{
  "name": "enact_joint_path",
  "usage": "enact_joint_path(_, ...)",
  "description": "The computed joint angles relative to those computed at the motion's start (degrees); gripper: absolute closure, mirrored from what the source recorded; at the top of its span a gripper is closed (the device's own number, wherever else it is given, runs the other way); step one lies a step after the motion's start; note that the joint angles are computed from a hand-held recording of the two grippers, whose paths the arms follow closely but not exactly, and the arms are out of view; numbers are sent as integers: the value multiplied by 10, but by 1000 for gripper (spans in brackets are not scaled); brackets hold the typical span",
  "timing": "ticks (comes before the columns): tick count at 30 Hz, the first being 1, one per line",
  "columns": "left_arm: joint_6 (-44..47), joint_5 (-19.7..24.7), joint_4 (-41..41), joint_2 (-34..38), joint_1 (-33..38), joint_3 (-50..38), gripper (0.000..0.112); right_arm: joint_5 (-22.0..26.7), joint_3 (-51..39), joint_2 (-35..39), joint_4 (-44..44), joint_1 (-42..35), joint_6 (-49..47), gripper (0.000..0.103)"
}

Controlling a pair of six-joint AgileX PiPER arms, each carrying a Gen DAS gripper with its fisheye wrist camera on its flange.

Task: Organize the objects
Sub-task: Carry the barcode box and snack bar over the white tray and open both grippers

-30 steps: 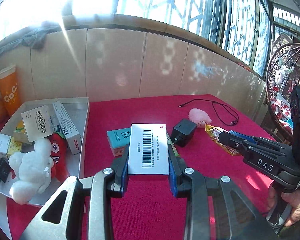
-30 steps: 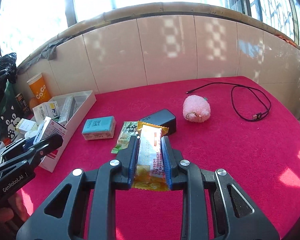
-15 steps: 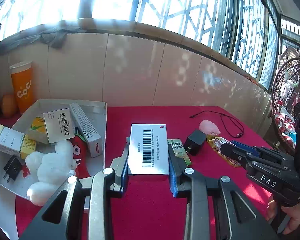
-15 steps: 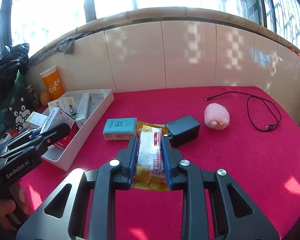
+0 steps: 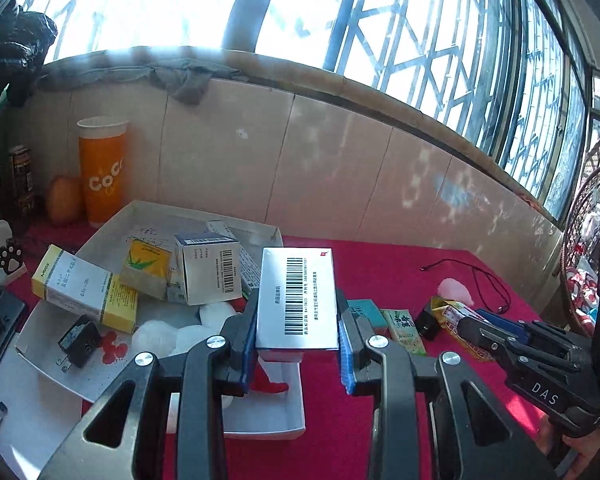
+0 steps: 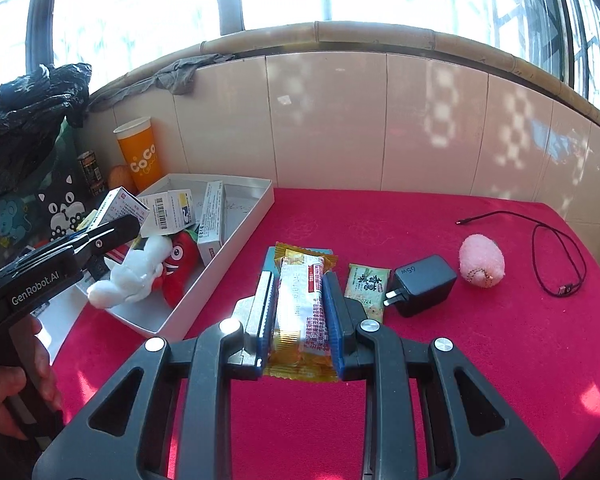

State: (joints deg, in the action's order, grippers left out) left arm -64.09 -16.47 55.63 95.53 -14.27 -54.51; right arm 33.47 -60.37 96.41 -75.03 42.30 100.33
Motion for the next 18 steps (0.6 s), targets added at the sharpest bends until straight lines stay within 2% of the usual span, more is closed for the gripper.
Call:
enact_joint_path(6, -49, -19, 35, 5, 76, -4, 80, -16, -66, 31, 33, -1, -67, 80)
enact_joint_path(13, -96, -35, 80, 23, 130, -22, 80, -43, -162, 89, 136, -14, -189, 80)
enact_joint_path(15, -134, -42, 122, 37, 142, -40, 80, -47, -200, 110, 177, -21, -234, 80)
enact_joint_path(18, -239, -59, 229, 71, 157, -94, 80, -52, -274, 152, 260, -37, -323, 80)
